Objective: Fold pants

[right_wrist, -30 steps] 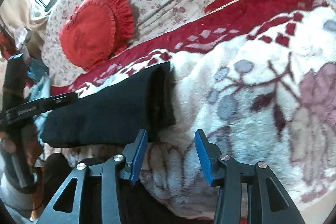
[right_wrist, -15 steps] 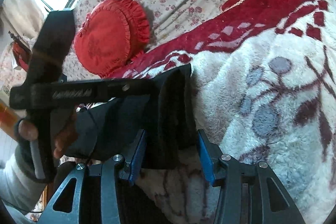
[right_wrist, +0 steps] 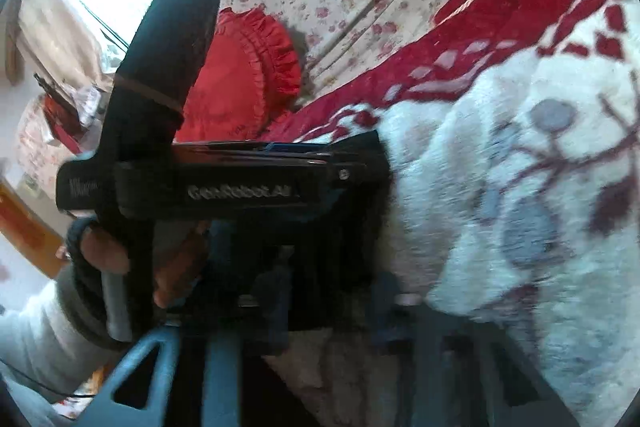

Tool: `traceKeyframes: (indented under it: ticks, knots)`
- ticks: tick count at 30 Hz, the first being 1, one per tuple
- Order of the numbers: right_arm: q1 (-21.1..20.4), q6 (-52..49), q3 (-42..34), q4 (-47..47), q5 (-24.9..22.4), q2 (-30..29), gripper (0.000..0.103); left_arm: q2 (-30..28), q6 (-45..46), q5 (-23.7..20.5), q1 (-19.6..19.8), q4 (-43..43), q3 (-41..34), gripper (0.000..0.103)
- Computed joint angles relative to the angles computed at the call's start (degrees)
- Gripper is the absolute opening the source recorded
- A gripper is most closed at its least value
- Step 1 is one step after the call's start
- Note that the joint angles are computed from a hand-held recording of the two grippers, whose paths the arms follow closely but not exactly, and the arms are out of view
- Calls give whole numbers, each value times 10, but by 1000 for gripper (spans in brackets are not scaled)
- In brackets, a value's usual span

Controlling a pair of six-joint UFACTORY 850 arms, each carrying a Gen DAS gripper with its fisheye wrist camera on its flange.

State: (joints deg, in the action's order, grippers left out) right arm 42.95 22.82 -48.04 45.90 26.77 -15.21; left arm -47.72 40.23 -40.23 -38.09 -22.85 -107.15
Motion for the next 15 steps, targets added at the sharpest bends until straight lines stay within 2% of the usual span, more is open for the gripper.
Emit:
traceKeyframes:
  ticks: [2, 4, 10, 15]
  knots:
    - [-2, 4, -7, -10, -5, -3, 16, 6, 12, -9, 10, -28, 2, 23]
    - [3, -81, -21, 62, -11, 1, 13, 19, 33, -25, 23, -62, 11, 15]
    - [9, -251, -80, 155, -18, 8, 10, 79, 98, -13, 59, -144, 57, 15]
    - [15, -371, -165, 200, -42, -20, 10, 119, 136, -8, 109, -198, 80, 15]
